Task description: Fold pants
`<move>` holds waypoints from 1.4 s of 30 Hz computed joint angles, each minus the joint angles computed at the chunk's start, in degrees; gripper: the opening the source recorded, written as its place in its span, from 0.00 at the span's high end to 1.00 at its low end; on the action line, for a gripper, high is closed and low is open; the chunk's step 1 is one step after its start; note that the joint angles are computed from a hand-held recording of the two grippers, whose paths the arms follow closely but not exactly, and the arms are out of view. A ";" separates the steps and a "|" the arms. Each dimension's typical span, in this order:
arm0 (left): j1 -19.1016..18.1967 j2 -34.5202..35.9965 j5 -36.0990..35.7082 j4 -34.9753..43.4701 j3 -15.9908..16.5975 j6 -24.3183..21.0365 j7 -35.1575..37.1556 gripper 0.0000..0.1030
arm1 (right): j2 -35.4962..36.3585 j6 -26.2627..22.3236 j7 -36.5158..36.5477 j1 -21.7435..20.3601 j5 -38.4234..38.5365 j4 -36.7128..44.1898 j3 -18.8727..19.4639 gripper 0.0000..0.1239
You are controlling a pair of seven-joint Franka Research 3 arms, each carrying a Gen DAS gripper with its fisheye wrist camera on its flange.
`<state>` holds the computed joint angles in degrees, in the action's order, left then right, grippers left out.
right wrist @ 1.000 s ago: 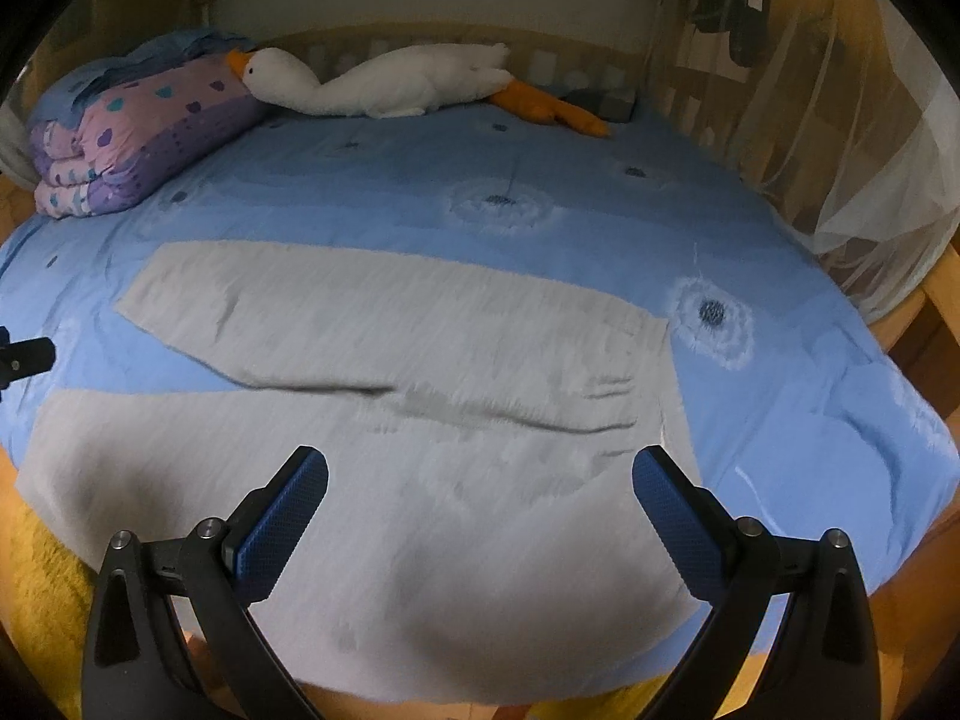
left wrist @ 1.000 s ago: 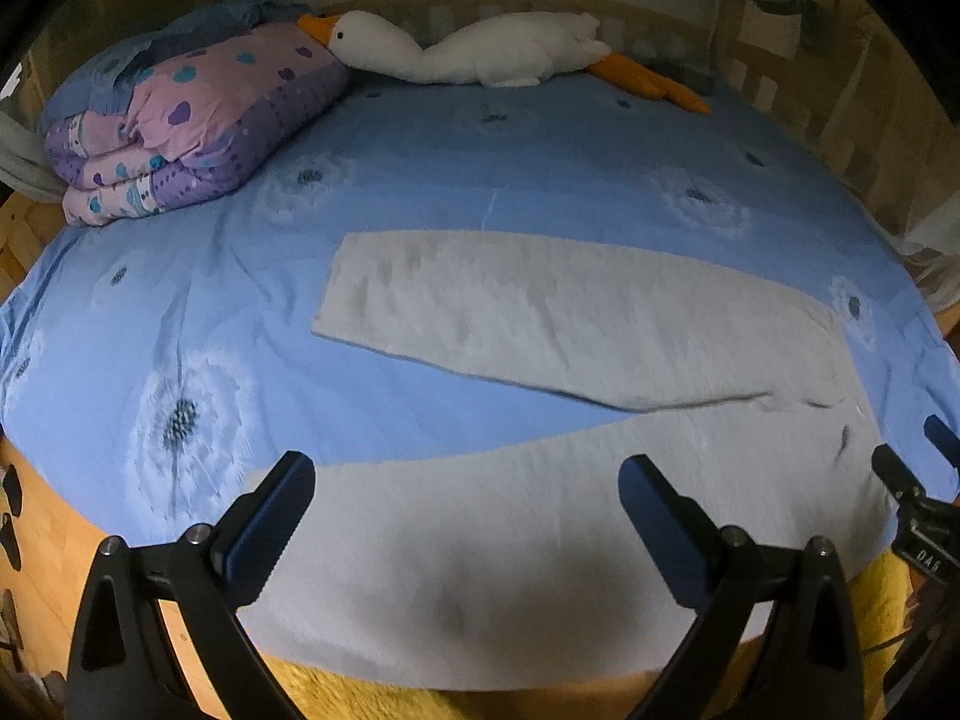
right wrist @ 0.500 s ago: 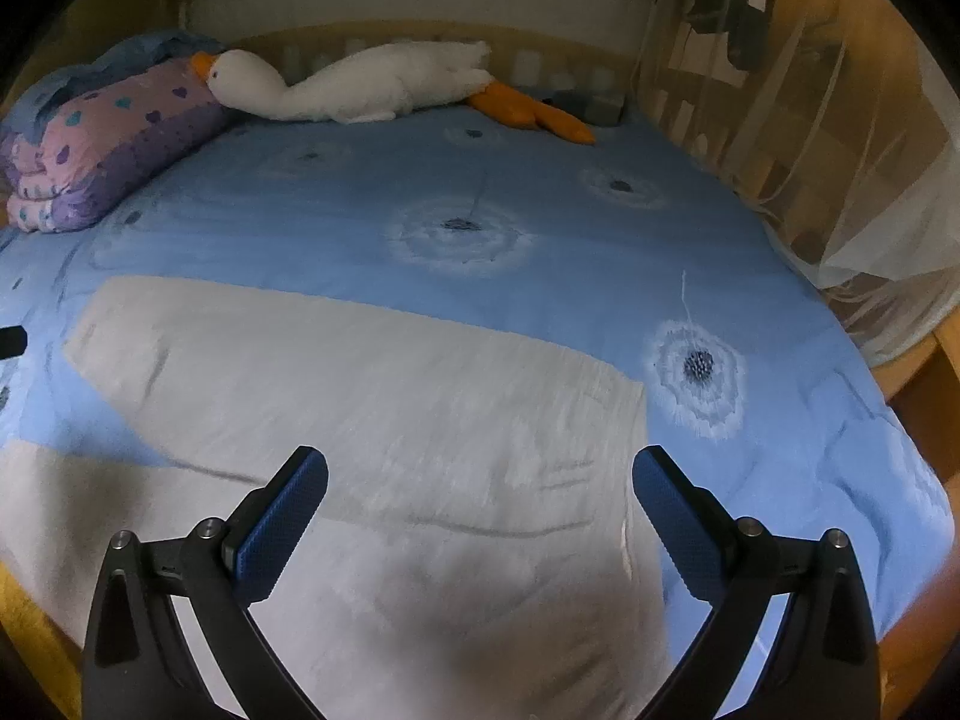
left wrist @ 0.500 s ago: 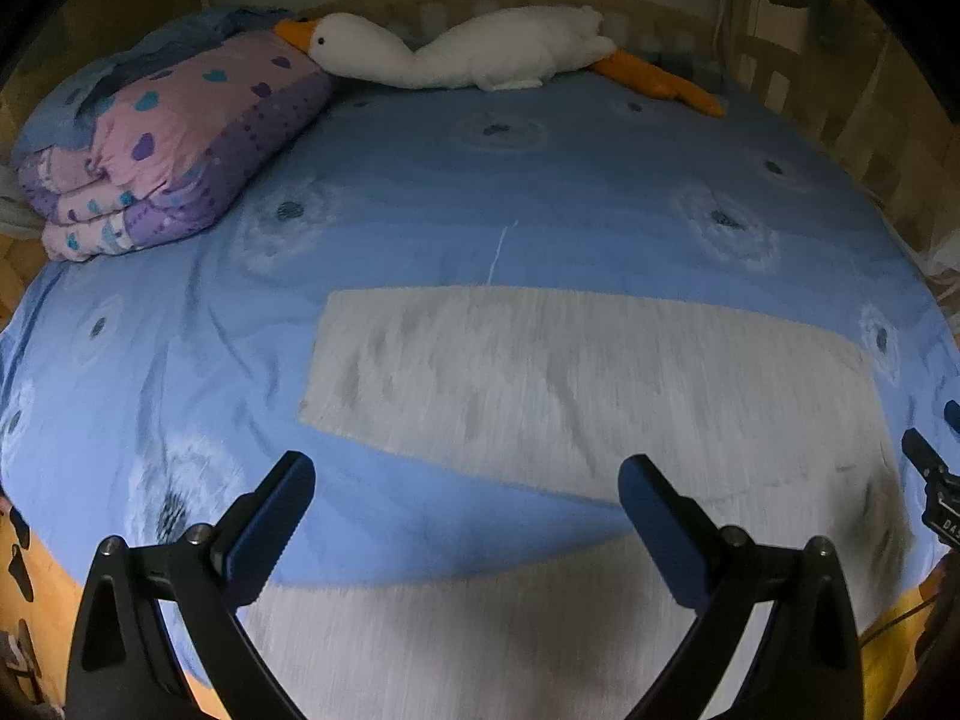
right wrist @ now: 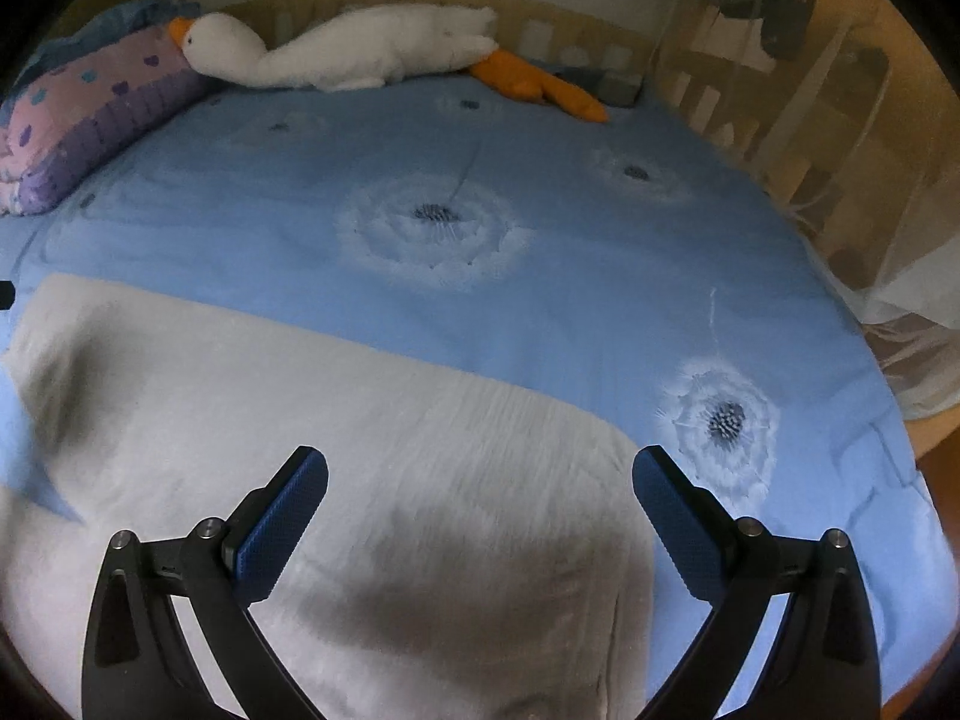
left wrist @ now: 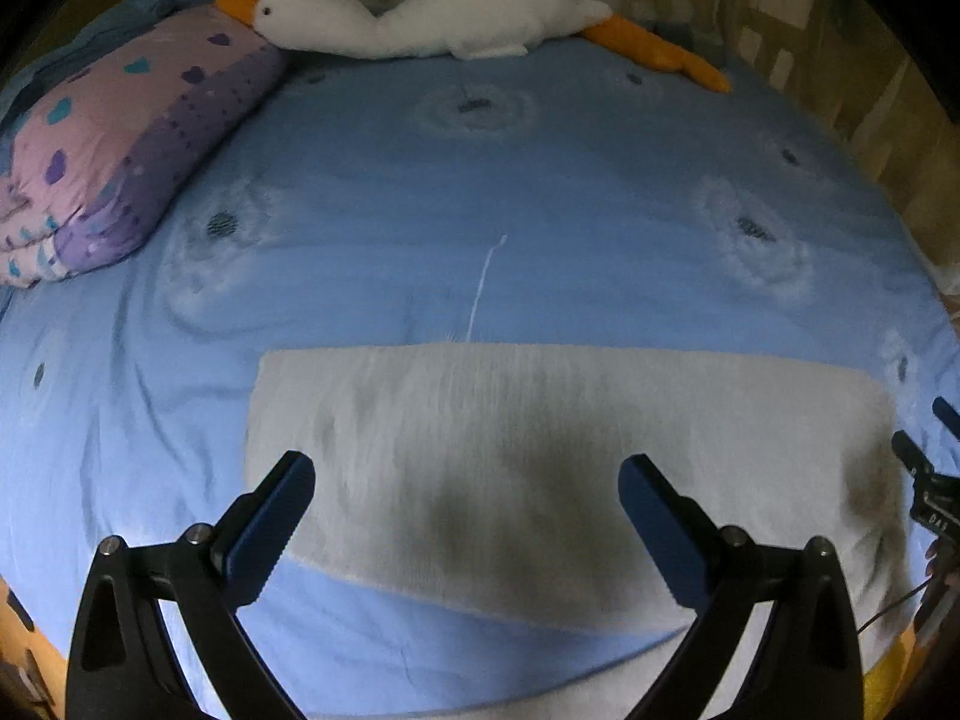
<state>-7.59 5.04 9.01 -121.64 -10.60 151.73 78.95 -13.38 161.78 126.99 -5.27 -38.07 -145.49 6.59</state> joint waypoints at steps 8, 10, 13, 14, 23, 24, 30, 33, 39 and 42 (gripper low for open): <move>-0.40 11.78 4.81 10.65 0.04 -5.07 1.76 0.00 | 9.06 4.86 -13.69 3.45 9.92 4.32 -5.59 0.17; -0.25 13.81 4.82 12.34 -0.04 -5.14 2.71 0.00 | 10.86 4.77 -15.68 4.07 11.33 5.43 -6.34 0.17; 0.20 16.64 4.29 14.75 -0.43 -4.87 4.85 0.00 | 13.55 3.22 -20.97 5.64 16.51 7.37 -7.67 0.17; 0.56 17.61 3.69 15.55 -0.76 -4.59 5.97 0.00 | 14.53 2.74 -23.48 6.08 18.92 7.99 -8.03 0.17; 1.84 23.08 2.11 20.45 -1.66 -6.07 16.17 0.00 | 18.71 1.25 -37.84 7.90 33.94 10.51 -9.73 0.17; 2.40 23.56 1.34 20.73 -2.13 -5.78 17.65 0.00 | 19.08 0.57 -39.05 8.02 34.80 11.03 -9.82 0.17; 4.49 26.39 -3.05 23.93 -3.72 -7.57 24.26 0.00 | 21.91 -3.99 -47.28 7.61 42.73 15.22 -9.57 0.17; 4.60 25.96 -3.79 22.73 -3.43 -5.97 25.40 0.00 | 22.20 -4.97 -46.74 8.38 41.86 15.93 -10.51 0.17; 6.50 23.84 -8.12 20.79 -4.61 -6.29 26.58 0.42 | 19.48 -3.87 -46.20 9.27 40.77 13.51 -10.49 0.39; 7.15 22.25 -10.62 19.69 -5.06 -7.80 27.64 0.87 | 17.72 -4.60 -41.83 10.23 34.35 12.67 -11.08 0.78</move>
<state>-0.43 27.29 -1.61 -101.95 -15.66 143.92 106.59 4.34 157.18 85.15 4.96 -3.72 -132.82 -4.49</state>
